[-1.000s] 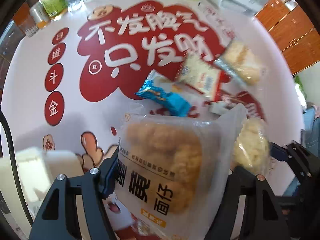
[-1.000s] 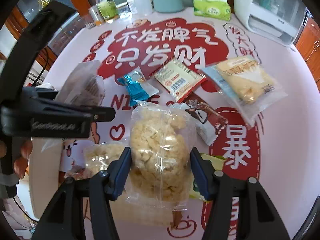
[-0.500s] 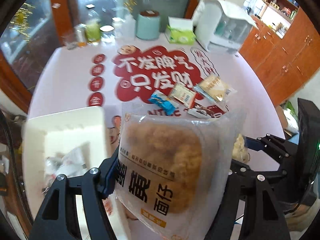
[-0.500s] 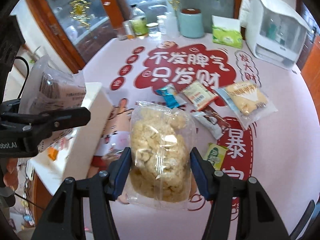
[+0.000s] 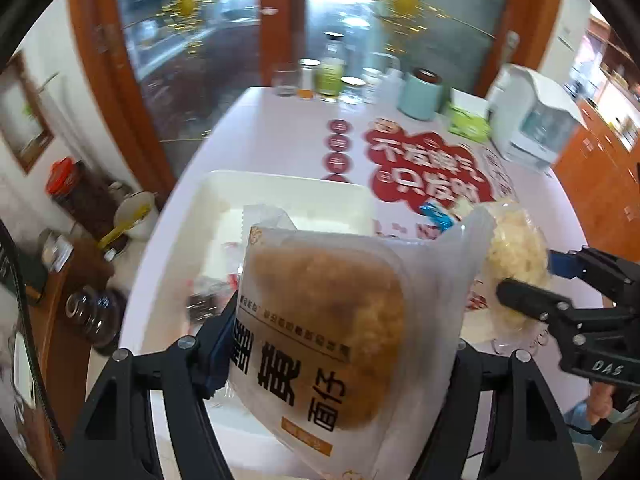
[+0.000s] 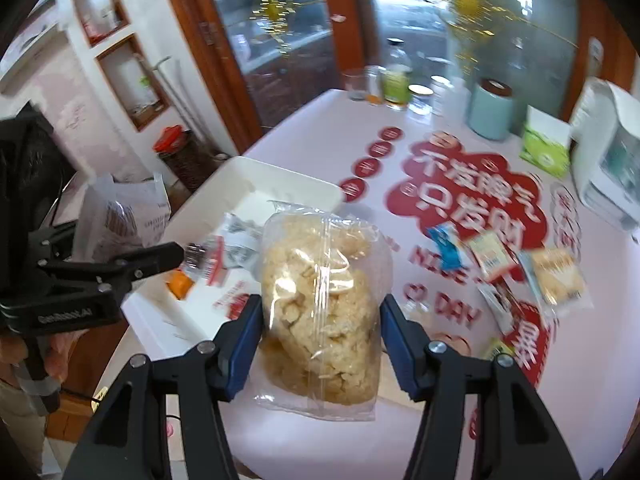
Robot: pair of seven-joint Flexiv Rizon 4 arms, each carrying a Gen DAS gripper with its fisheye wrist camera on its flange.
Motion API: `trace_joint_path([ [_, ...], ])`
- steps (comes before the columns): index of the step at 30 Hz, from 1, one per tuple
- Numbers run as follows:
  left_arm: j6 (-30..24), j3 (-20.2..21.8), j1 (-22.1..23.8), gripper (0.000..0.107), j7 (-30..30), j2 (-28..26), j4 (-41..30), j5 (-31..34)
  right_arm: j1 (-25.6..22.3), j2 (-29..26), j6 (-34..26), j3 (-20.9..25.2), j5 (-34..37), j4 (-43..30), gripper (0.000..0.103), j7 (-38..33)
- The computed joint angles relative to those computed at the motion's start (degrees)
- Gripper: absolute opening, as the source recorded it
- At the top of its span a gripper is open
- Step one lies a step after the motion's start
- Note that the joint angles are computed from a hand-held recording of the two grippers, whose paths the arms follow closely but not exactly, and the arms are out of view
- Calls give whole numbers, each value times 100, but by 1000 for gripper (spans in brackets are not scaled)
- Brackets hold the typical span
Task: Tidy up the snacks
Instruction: 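Carry both bags over the white tray and open both tools, then move both tools back over the remaining snacks on the table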
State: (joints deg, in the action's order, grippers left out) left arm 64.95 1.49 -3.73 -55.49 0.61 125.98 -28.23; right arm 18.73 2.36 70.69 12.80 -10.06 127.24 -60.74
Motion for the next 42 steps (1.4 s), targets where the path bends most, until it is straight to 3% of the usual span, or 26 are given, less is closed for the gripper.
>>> trace_joint_path([
  [7, 155, 183, 245, 72, 27, -9, 139, -84, 287, -602, -191, 66, -28, -749, 58, -185],
  [11, 179, 192, 362, 72, 179, -149, 104, -177, 444, -973, -234, 12, -354, -1058, 58, 49],
  [19, 160, 53, 583, 72, 868, -525, -117, -726, 548, -1569, -469, 41, -215, -1619, 59, -8],
  [21, 177, -1, 623, 86, 1118, -605, -184, -1001, 509, -1693, -481, 101, 14, -1758, 59, -113],
  [23, 251, -43, 656, 94, 1241, -703, -253, -1218, 496, -1790, -475, 129, 189, -1854, 59, -156],
  [29, -26, -71, 814, 94, 1117, -1017, -560, -1313, 584, -1903, -549, 20, 126, -1928, 60, 39],
  [42, 363, -270, 643, 94, 1120, -1030, -387, -1041, 577, -1457, -638, -38, -277, -1299, 60, 325],
])
